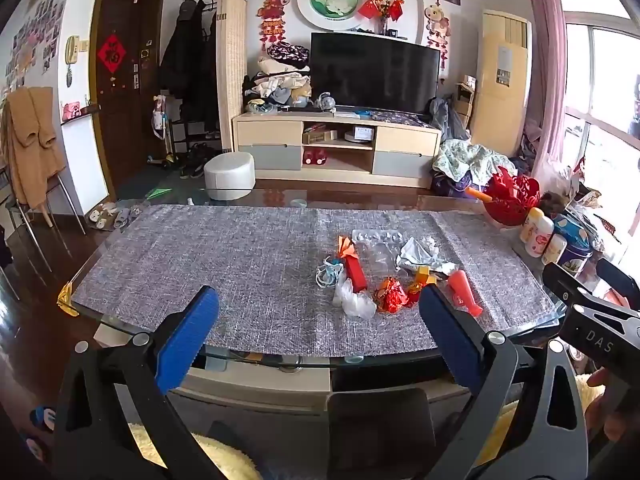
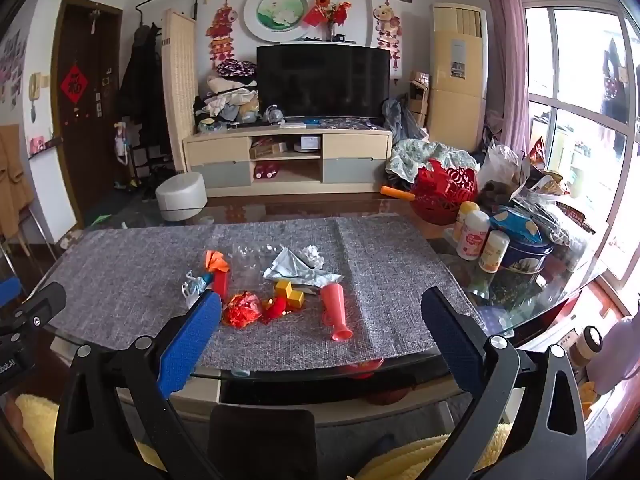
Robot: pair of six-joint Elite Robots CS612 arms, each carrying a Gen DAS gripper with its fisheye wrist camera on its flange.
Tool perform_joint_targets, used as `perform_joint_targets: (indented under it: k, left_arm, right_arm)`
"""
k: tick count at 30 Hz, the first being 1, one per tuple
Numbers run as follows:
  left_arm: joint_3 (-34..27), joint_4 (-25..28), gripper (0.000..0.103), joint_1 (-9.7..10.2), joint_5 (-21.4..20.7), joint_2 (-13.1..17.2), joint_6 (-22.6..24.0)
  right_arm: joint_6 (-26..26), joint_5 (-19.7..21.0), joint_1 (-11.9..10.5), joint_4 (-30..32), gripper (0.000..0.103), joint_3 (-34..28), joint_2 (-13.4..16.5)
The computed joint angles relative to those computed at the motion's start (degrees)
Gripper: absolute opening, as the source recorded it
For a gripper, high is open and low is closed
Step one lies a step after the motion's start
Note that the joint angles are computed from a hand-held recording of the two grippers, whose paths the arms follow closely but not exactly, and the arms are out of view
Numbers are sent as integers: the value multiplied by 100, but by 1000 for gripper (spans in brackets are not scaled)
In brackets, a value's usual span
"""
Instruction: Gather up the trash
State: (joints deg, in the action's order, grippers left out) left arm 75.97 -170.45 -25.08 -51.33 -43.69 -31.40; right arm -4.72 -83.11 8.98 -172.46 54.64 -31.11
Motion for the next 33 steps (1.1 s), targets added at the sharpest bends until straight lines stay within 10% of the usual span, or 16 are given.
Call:
perform_joint_targets:
  k: [33]
  left_arm:
    - [22,59,95,2,52,-48,21]
  right_arm:
    - [62,33,-11,-54,100,33,-17]
